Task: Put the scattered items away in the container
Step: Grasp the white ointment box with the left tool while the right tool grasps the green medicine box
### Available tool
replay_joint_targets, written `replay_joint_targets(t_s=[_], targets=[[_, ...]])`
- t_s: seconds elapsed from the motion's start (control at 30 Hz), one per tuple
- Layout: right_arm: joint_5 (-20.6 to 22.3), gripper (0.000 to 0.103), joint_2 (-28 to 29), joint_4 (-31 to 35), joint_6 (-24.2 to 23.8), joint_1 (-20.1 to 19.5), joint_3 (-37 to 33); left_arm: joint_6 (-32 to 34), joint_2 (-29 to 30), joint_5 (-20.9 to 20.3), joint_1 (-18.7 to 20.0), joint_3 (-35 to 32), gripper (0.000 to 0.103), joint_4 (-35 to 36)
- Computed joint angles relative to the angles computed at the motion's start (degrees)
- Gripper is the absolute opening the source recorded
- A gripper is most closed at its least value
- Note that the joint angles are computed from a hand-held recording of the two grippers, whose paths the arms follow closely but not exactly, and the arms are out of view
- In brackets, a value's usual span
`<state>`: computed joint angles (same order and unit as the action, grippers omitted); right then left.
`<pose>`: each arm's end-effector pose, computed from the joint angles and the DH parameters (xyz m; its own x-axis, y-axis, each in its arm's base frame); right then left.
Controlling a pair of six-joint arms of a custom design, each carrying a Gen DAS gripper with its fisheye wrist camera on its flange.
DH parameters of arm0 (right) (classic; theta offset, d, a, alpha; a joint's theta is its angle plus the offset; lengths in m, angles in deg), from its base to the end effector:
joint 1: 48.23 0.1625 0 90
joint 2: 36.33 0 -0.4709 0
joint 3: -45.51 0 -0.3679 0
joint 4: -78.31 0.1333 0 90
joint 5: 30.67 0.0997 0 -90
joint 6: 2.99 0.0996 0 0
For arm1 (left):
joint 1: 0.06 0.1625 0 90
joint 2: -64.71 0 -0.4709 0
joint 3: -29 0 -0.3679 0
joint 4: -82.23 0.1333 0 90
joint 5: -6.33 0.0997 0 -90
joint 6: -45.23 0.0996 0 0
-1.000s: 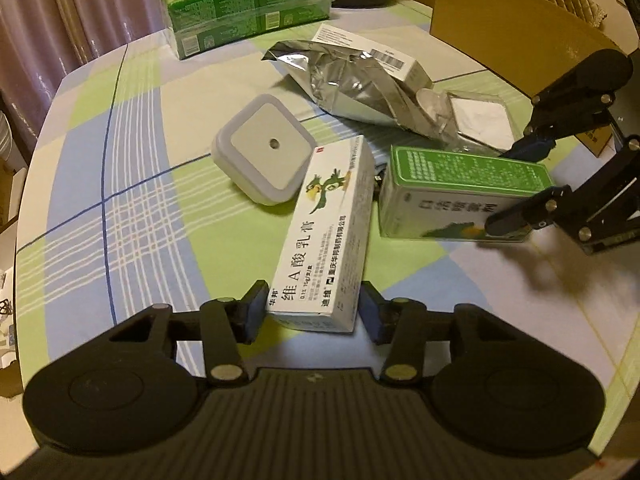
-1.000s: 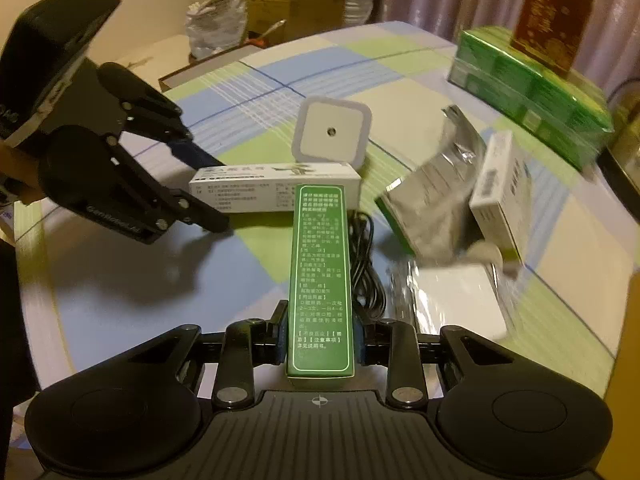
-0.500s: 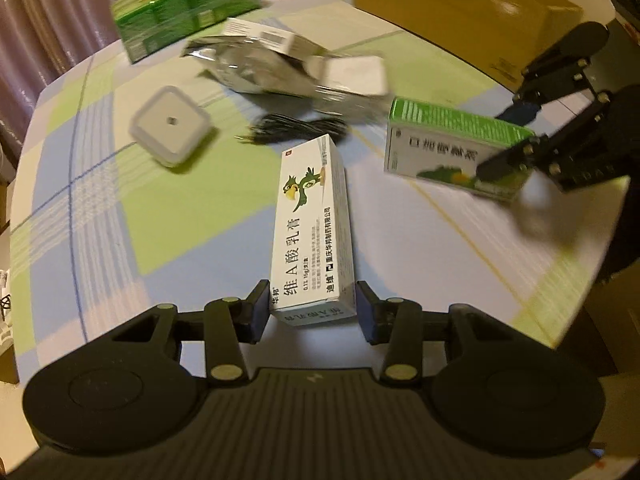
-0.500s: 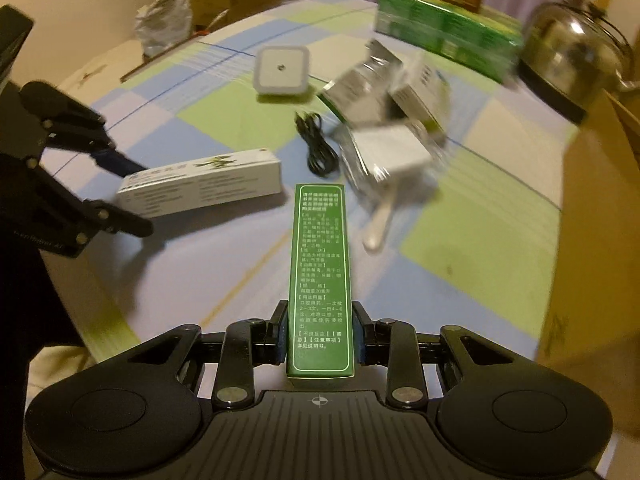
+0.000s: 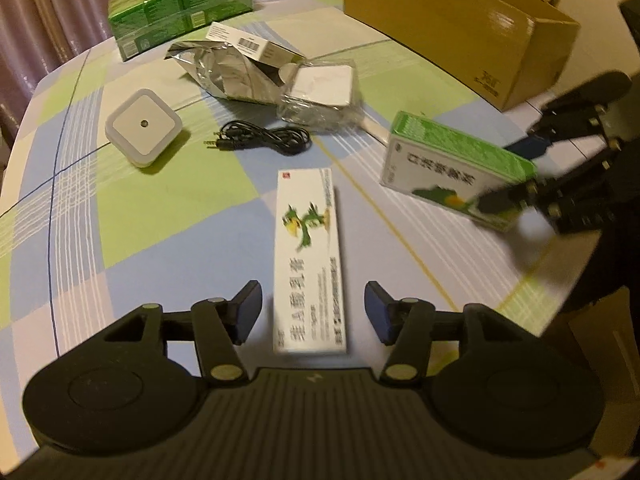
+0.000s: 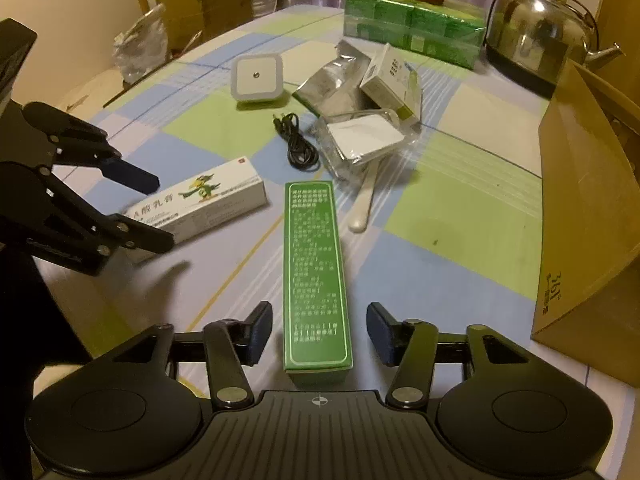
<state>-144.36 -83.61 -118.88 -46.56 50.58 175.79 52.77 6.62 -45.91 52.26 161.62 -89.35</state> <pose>0.1676 -0.4725 0.1010 -0.5776 -0.6050 0.5480 -0.7423 0.6686 -0.0443 -0.1247 -0.4794 0.1418 -0.5862 0.5232 -0.6186 0.6895 0.7231 -0.0419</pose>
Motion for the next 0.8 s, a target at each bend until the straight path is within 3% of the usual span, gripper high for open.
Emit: replay_joint_targets(t_s=[0.2, 0.4, 0.53, 0.6, 0.67, 0.8], targets=[[0.87, 0.050, 0.46, 1.54, 1.63, -0.28, -1.42, 0.09, 2.17, -0.65, 1.08, -1.87, 0.054, -1.06], [-0.58, 0.048, 1.61, 3.62, 1.76, 0.19, -2.97, 0.16, 3.38, -0.53, 1.55, -2.69, 0.045, -0.83], [-0.87, 0.041, 1.86, 4.40, 1.52, 0.48, -3.41, -0.46, 3.54, 0.00, 1.62, -2.65, 0.033, -0.72], [-1.43, 0.038, 2.17, 4.39, 1.06, 0.79, -3.72, -1.00, 3.48, -0.11, 1.67, -2.48, 0.033, -1.03], [-2.04, 0.028, 2.50, 4.86, 0.78, 1.04, -4.19, -1.04, 3.45, -0.02, 1.55, -2.30, 0.033, -1.19], [-2.24, 0.028, 2.46, 5.47, 1.01, 1.01, -4.44, -0.74, 3.38, -0.26, 1.33, -1.70, 0.033, -1.90]])
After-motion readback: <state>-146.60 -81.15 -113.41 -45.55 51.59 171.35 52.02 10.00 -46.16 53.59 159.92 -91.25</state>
